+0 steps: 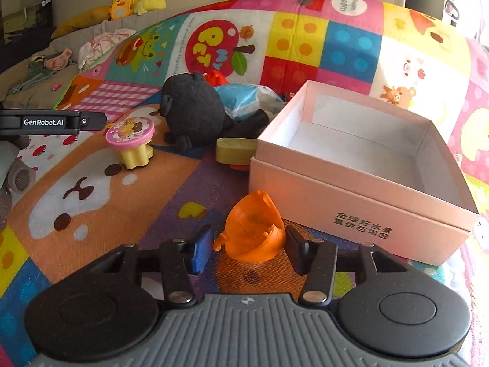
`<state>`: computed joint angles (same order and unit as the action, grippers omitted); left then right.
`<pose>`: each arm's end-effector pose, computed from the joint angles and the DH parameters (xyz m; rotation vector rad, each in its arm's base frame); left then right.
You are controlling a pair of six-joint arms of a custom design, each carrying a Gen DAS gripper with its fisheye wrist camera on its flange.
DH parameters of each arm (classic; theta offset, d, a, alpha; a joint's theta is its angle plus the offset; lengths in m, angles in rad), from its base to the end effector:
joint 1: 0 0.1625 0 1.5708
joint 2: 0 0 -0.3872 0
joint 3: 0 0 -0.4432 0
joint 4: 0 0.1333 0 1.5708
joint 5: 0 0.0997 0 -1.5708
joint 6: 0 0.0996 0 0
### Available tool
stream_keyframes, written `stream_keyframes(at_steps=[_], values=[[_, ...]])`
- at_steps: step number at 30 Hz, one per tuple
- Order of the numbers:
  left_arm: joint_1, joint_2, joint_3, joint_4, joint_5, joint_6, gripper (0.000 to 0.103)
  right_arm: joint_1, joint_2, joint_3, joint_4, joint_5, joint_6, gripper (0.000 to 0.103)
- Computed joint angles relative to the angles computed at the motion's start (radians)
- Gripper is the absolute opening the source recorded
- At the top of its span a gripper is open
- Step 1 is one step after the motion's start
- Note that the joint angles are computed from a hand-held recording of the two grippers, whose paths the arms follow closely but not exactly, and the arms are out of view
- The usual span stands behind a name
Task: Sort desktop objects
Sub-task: 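Grasp the yellow pudding toy with the left gripper while the right grasps the orange cup toy, then lower both held toys into the pink box and open both grippers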
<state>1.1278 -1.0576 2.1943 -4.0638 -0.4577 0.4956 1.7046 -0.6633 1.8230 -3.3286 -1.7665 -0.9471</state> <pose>0.0122 -0.4936 0.1858 0.0087 1.8494 -1.3044 0.1956 -0.5989 -0.0300 1.2977 -2.3189 0.6489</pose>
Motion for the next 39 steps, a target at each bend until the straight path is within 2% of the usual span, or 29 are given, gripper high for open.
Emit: stream_keyframes(at_steps=[3, 9, 10, 12, 15, 17, 23, 27, 30, 35, 39], values=[[-0.004, 0.004, 0.019, 0.052, -0.071, -0.002, 0.103, -0.02, -0.037, 0.044, -0.045, -0.009, -0.027, 0.05], [0.013, 0.102, -0.069, 0.07, -0.072, 0.052, 0.101, -0.056, -0.099, 0.13, -0.108, 0.003, -0.067, 0.051], [0.017, 0.108, -0.08, 0.084, -0.074, 0.048, 0.099, -0.06, -0.105, 0.139, -0.113, 0.006, -0.068, 0.051], [0.026, 0.114, -0.099, 0.132, -0.077, 0.03, 0.074, -0.066, -0.115, 0.152, -0.111, 0.011, -0.065, 0.051], [0.038, 0.12, -0.12, 0.18, -0.078, 0.0, 0.069, -0.07, -0.12, 0.161, -0.115, 0.017, -0.067, 0.05], [0.037, 0.126, -0.129, 0.181, -0.071, 0.005, 0.061, -0.07, -0.122, 0.163, -0.118, 0.016, -0.067, 0.051], [-0.017, 0.064, -0.033, 0.211, -0.097, -0.028, 0.061, -0.075, -0.154, 0.18, -0.105, 0.021, -0.064, 0.05], [-0.086, -0.014, 0.073, 0.311, -0.161, -0.111, 0.061, -0.082, -0.21, 0.217, -0.086, 0.025, -0.089, 0.05], [-0.136, -0.038, 0.122, 0.375, -0.2, -0.132, 0.061, -0.088, -0.28, 0.247, -0.019, 0.026, -0.083, 0.05], [-0.18, -0.043, 0.146, 0.485, -0.27, -0.171, 0.061, -0.097, -0.4, 0.282, 0.089, 0.061, -0.041, 0.05], [-0.18, -0.013, 0.092, 0.469, -0.318, -0.142, 0.061, -0.096, -0.433, 0.269, 0.073, 0.116, -0.022, 0.05]])
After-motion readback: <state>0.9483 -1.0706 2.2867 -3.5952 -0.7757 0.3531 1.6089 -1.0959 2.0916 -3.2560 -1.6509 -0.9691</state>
